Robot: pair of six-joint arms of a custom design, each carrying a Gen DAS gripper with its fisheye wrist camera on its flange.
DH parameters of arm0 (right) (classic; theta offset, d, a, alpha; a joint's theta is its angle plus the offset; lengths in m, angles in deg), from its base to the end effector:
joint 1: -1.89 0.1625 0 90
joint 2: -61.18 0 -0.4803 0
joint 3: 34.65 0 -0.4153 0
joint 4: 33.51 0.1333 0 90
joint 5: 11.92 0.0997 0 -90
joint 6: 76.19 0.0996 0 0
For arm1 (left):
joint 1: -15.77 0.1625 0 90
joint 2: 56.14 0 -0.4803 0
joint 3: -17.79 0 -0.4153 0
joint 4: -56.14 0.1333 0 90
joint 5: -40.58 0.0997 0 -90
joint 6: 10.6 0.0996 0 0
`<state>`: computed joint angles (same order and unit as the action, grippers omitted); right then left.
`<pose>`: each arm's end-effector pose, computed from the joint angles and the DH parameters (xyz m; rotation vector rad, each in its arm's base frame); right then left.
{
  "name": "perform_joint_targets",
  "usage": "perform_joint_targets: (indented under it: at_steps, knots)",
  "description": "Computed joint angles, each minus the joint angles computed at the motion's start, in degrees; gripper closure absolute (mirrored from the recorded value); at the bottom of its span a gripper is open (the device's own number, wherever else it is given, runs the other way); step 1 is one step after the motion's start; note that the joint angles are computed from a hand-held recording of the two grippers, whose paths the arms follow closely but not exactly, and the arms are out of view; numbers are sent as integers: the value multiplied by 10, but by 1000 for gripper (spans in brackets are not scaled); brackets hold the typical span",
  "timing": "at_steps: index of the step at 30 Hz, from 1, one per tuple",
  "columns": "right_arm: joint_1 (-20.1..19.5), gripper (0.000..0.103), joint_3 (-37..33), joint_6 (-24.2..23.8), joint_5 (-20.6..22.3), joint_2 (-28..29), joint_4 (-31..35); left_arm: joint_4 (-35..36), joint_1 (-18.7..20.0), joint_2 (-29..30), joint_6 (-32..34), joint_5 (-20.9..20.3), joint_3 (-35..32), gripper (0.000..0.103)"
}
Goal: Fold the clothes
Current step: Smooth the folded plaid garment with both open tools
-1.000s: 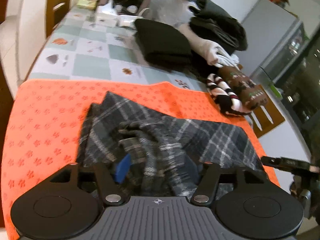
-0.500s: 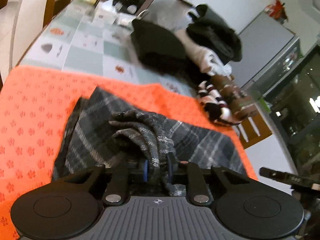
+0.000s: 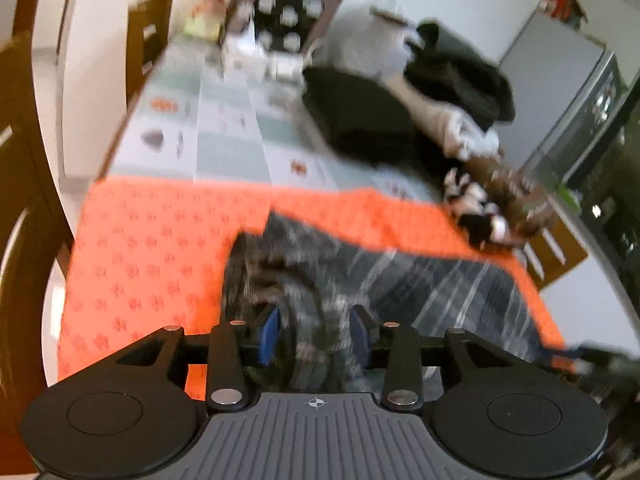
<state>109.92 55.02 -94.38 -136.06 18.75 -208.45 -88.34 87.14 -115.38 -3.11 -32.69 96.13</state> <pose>0.3106 -0.7042 0.1774 0.5128 -2.3867 0.8278 -0.0940 -0.7858 0.4193 0.4998 2.7299 -0.9196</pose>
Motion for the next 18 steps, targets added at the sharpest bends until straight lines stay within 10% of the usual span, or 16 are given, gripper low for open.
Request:
perform_joint_targets:
  at_steps: [18]
  knots:
    - [-14,32,-174,-36,-2,82,64,26,-7,37,114,14,-12,64]
